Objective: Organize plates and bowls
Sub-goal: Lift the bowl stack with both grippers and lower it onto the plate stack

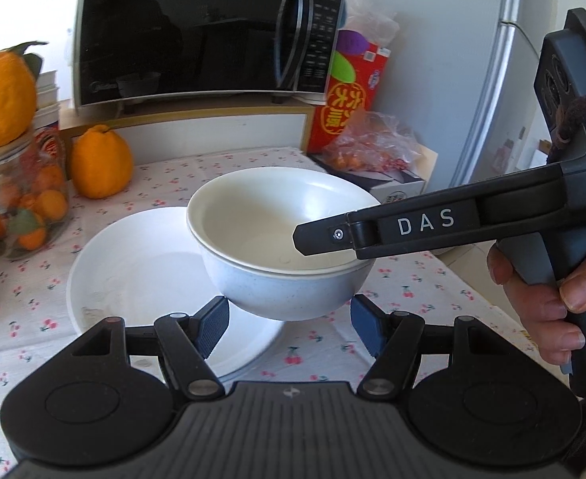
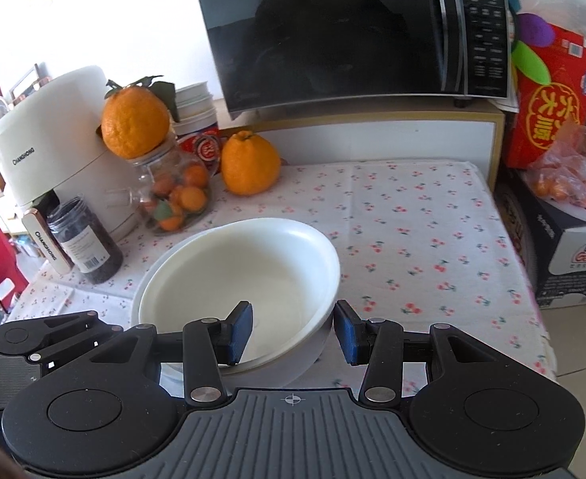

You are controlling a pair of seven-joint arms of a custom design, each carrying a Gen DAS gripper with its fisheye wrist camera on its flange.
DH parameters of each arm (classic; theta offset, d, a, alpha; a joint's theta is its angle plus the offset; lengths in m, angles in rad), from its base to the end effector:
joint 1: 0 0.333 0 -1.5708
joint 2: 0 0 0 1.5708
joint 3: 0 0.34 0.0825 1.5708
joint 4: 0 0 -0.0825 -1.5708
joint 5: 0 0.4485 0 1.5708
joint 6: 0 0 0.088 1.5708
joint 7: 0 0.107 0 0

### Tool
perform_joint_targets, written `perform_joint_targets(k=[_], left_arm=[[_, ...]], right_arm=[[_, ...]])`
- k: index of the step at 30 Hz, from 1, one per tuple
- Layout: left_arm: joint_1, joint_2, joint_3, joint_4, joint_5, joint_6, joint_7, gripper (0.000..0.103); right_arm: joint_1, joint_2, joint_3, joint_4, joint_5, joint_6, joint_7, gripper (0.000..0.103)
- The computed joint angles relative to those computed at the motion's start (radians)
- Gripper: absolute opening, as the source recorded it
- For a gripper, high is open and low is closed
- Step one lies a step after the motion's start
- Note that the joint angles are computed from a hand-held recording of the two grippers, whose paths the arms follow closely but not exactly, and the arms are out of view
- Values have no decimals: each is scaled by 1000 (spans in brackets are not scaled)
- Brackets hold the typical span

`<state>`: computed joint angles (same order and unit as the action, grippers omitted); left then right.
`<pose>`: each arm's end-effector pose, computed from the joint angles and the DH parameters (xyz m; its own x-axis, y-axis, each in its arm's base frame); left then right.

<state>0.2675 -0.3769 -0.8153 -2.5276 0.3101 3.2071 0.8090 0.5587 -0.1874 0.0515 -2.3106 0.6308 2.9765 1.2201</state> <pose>0.4259 -0.3117 0.4527 -0.2600 -0.9593 0.1097 -0.5792 0.0641 -0.8126 0.4934 0.2965 0.5022 0.4686 -0.8446 -0.2590 -0.6669 -0.1460 -0.7307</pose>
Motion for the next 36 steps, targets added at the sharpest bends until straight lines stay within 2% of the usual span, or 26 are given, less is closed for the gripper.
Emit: perform_joint_targets(k=[5,8,11,15,25,31,36], left_arm=[[-24,-9,43,-15,-3,-19,-4,64],[-19,-8,50,-14,11,-40,-18,64],[6,-8,39,-11,35,-57,-53,64],[37,-12,24,-8,72,-53,-87,64],[46,-2,31,11,173,-98,-115,65],[-10,18,88,24,233,-181,-143,65],[-66,31,152,25,267,-191,-182,67]], right_arm=[[-6,49,25,45,-20,1,32,43],[-17,77,43,68,-37,3,62,43],[-27,104,60,87,-54,10,87,43],[-46,130,87,99,-141,40,160,44],[-64,165,102,125,-182,22,222,45],[-64,176,114,134,-172,18,195,45],[-67,182,119,138,-204,25,230,47]])
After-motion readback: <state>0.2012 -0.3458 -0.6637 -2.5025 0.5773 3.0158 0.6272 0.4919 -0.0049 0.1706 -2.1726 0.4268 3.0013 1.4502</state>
